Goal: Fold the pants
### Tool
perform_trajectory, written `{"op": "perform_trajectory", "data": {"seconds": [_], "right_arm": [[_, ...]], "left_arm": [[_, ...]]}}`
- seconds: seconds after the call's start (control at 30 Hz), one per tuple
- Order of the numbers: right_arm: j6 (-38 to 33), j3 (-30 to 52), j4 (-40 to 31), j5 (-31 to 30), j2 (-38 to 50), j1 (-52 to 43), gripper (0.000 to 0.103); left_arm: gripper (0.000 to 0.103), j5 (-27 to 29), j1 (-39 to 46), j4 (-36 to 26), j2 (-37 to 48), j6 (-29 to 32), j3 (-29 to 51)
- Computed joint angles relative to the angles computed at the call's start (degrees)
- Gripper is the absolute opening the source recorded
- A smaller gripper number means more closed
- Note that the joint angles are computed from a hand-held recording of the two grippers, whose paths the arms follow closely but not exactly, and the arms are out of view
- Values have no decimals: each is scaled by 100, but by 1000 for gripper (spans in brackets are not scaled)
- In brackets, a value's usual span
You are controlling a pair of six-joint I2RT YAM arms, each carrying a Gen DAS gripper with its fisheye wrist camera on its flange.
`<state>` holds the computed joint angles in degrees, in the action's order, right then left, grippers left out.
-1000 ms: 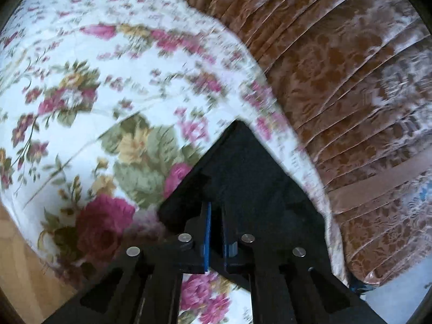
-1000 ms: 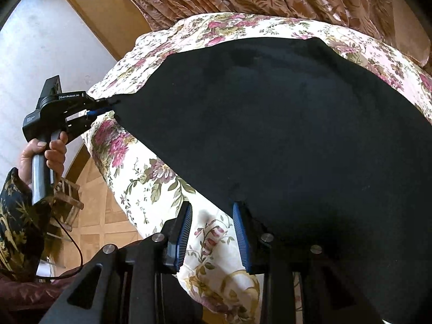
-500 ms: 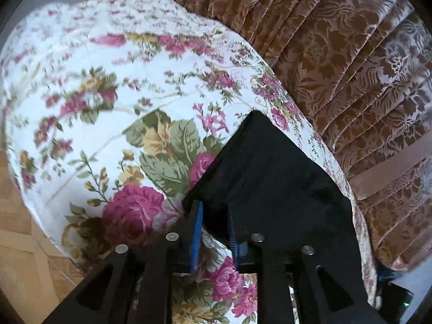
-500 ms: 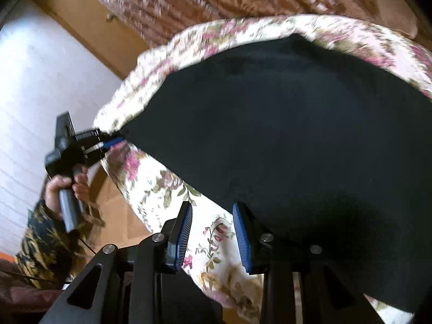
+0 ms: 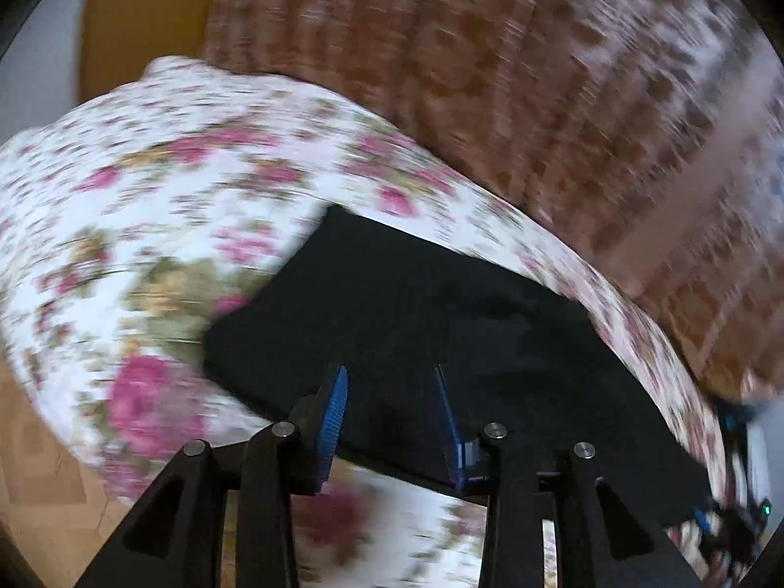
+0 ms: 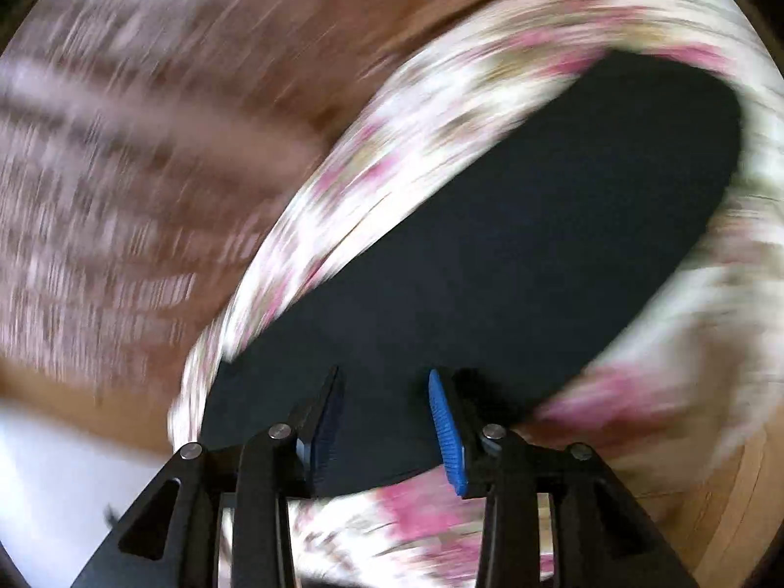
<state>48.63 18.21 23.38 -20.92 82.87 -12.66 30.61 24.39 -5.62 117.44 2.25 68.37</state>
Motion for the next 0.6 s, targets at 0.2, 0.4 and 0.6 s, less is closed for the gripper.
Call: {"op": "perform_trajectory", "data": {"seconds": [0.2, 0.4, 0.6], "right_arm": [[-29, -752, 916, -798, 421, -2368, 38], [66, -728, 2235, -1334, 1696, -3076, 38], [200, -722, 3279, -1626, 2495, -3337, 30]], "left_arm": [[35, -16, -962, -312, 3, 239, -23], [35, -76, -1586, -419, -81, 369, -161], [37, -238, -1920, -493, -97, 501, -204]]}}
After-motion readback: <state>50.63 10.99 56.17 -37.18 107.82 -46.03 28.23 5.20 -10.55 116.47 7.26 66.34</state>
